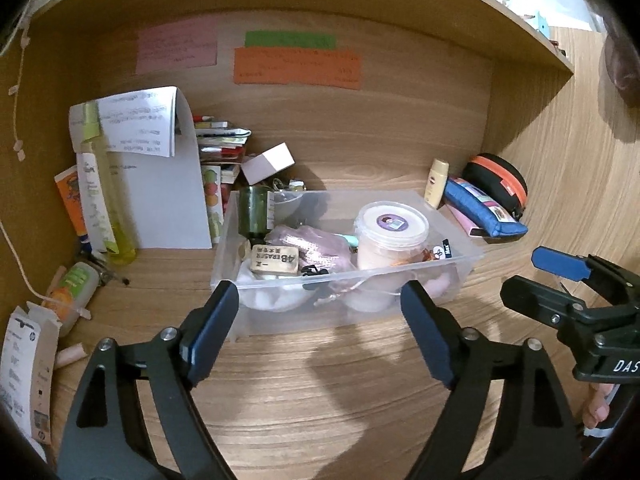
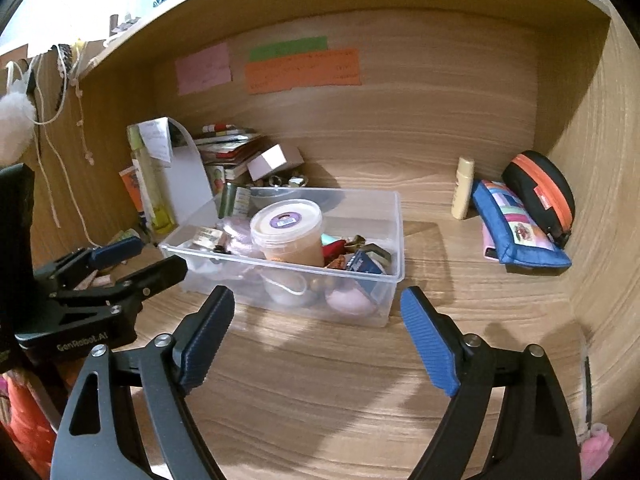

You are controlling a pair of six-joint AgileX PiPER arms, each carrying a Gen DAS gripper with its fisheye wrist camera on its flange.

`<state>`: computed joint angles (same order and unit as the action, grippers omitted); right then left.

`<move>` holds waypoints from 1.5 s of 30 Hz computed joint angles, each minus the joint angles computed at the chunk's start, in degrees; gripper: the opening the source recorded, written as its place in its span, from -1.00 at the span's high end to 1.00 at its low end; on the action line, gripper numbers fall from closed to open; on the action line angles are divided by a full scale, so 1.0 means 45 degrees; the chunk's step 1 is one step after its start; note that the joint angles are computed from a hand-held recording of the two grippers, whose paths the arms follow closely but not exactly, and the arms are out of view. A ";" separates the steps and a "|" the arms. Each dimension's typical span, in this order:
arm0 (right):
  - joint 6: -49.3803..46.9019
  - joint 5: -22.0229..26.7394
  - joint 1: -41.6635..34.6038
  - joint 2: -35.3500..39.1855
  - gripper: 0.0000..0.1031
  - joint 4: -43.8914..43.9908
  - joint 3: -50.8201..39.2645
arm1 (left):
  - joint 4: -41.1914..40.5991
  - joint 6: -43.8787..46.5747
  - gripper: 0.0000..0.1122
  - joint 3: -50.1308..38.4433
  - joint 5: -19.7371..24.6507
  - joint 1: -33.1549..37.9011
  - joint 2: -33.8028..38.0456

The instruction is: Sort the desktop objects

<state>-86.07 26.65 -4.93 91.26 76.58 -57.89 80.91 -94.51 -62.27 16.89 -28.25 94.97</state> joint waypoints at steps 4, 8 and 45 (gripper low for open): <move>-0.0196 0.0030 0.0038 -0.0180 -0.62 0.0125 0.0176 | 0.0577 -0.0625 -0.65 0.0222 0.0215 -0.0138 -0.0170; -0.0316 0.0019 0.0055 -0.0310 -0.62 0.0207 0.0281 | 0.1125 -0.1172 -0.67 0.0313 0.0570 -0.0319 -0.0222; 0.0088 -0.0067 0.0277 -0.0150 -0.65 -0.0282 -0.0052 | 0.1114 -0.1477 -0.73 -0.0275 0.1131 -0.0224 0.0049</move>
